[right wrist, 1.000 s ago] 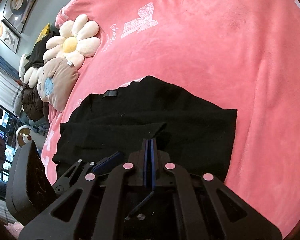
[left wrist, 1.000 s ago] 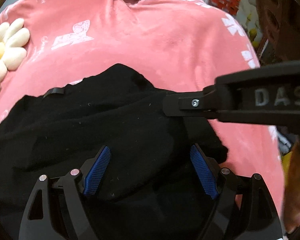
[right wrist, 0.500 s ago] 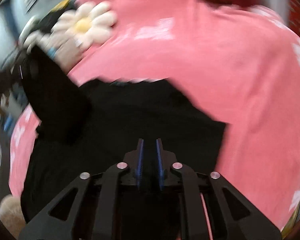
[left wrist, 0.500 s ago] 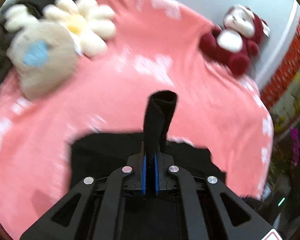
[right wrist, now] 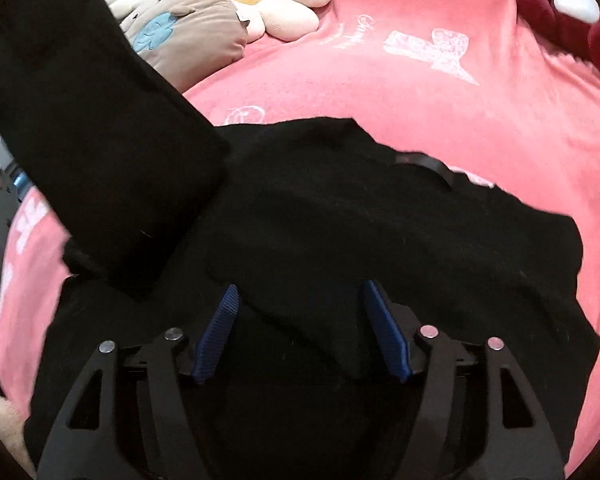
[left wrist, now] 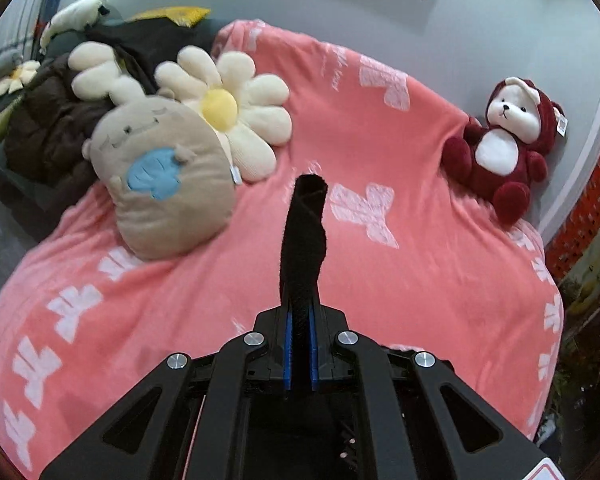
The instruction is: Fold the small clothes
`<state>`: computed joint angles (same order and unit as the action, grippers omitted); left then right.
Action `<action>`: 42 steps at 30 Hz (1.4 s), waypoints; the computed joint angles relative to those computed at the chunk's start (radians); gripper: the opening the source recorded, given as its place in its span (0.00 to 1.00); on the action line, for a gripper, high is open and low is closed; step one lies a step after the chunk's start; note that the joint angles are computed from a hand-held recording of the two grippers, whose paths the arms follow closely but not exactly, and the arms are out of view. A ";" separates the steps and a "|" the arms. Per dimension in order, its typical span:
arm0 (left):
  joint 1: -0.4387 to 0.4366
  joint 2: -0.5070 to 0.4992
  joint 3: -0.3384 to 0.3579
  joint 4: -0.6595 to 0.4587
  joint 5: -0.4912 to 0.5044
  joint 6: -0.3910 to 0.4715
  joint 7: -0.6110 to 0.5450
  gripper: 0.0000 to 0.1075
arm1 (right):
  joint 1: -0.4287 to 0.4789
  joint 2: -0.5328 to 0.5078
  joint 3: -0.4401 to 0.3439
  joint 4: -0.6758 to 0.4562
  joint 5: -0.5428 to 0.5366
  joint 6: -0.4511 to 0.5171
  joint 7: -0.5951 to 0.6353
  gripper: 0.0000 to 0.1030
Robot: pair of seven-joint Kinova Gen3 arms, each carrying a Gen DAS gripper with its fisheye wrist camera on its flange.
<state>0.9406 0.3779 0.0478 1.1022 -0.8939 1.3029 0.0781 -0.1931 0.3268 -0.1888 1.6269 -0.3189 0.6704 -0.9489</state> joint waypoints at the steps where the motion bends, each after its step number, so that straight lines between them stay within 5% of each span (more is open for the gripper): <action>1: -0.005 -0.008 0.001 0.003 0.003 -0.002 -0.009 0.04 | 0.008 0.007 0.007 -0.018 -0.021 0.014 0.003 0.34; 2: -0.009 -0.013 0.002 0.003 0.005 0.001 -0.017 0.05 | 0.035 0.015 0.002 -0.040 -0.058 0.044 0.012 0.04; 9: -0.031 -0.058 0.016 0.051 -0.015 0.016 -0.015 0.05 | 0.326 -0.028 -0.124 -0.241 -0.343 0.264 0.037 0.05; 14: -0.039 -0.075 0.034 0.071 -0.034 0.045 0.012 0.05 | 0.233 0.000 -0.106 -0.286 -0.426 0.427 0.093 0.06; 18: -0.035 -0.074 0.047 0.047 -0.045 0.103 -0.010 0.05 | 0.071 0.037 -0.073 -0.165 -0.283 0.351 0.059 0.06; 22: -0.035 -0.060 0.054 0.024 -0.038 0.119 -0.047 0.05 | 0.008 0.048 -0.023 -0.083 -0.221 0.288 0.044 0.09; 28: -0.027 -0.015 0.051 -0.019 -0.009 0.051 -0.115 0.05 | 0.226 -0.089 -0.019 0.009 -0.324 0.287 0.126 0.15; 30: -0.016 0.006 0.043 -0.041 0.004 0.028 -0.136 0.05 | 0.271 -0.157 0.056 0.063 -0.273 0.206 0.091 0.34; 32: -0.004 0.023 0.030 -0.059 0.014 0.009 -0.146 0.05 | 0.259 -0.205 0.149 0.109 -0.192 0.132 0.079 0.35; 35: 0.013 0.050 0.010 -0.087 0.035 -0.014 -0.162 0.05 | 0.278 -0.161 0.233 0.095 -0.104 0.129 0.044 0.35; 38: 0.032 0.077 -0.010 -0.121 0.053 -0.021 -0.167 0.05 | 0.364 -0.079 0.195 0.033 -0.142 0.227 0.095 0.35; 40: 0.041 0.098 -0.020 -0.156 0.073 -0.010 -0.179 0.05 | 0.373 -0.041 0.185 0.004 -0.154 0.239 0.110 0.31; 42: 0.053 0.117 -0.034 -0.191 0.086 0.006 -0.193 0.05 | 0.394 -0.025 0.181 -0.009 -0.168 0.229 0.102 0.07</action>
<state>0.9939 0.4951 0.0136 0.9116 -0.8081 1.3085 -0.1147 0.2010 0.3014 -0.0076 1.6184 -0.4874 0.8995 -0.8470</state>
